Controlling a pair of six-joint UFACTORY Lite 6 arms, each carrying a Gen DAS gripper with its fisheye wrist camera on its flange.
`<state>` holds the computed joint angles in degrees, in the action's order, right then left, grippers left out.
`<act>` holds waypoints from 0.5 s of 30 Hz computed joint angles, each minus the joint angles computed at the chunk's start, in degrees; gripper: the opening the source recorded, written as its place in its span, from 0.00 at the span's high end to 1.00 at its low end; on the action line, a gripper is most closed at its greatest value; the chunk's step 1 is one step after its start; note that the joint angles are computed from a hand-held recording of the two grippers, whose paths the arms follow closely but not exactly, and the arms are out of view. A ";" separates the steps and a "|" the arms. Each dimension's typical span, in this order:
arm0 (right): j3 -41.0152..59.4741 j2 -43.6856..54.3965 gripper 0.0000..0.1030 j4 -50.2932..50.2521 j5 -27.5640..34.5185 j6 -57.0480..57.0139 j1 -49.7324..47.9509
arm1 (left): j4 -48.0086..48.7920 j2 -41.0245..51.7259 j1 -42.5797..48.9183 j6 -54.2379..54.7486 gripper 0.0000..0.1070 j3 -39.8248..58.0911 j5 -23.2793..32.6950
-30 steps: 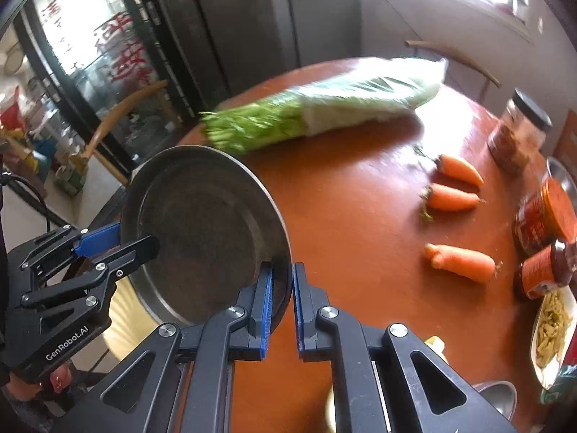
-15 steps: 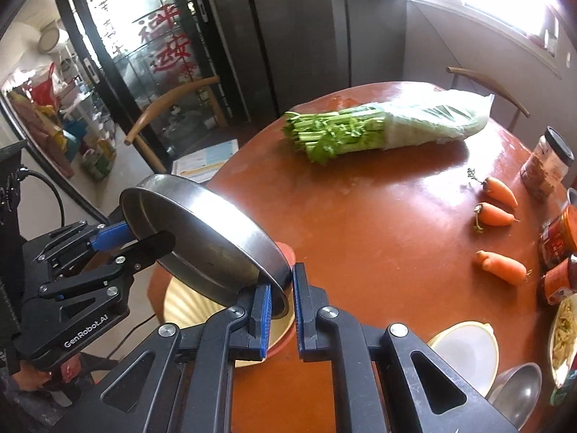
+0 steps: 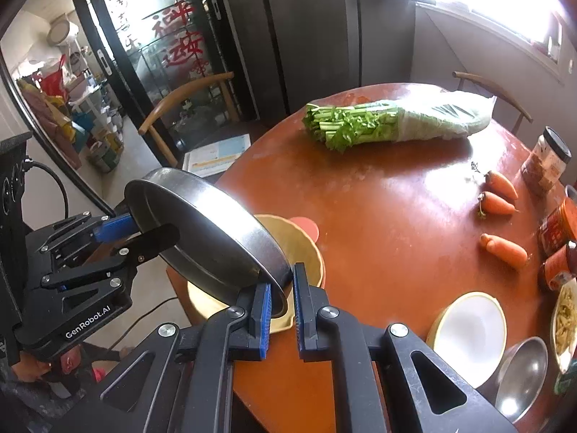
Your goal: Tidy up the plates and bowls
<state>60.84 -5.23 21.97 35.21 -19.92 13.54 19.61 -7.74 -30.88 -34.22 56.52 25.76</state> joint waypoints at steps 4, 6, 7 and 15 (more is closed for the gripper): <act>-1.69 -1.25 0.89 0.83 0.68 -0.37 0.17 | 0.48 -1.95 -0.86 -0.69 0.71 -2.18 0.56; -2.27 -1.24 0.89 0.24 0.64 0.36 0.50 | 0.36 -1.69 -1.01 -0.46 0.71 -2.64 0.42; -2.38 -0.85 0.89 0.19 0.52 0.30 0.55 | 0.51 -1.20 -1.06 -0.65 0.71 -2.64 0.42; -2.40 6.67 0.89 6.11 -1.37 -5.00 -1.78 | -1.33 5.89 0.68 1.16 0.71 -2.47 -4.05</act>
<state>58.43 1.43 28.08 33.84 -24.92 11.77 18.28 -1.86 -30.21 -33.06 54.06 21.72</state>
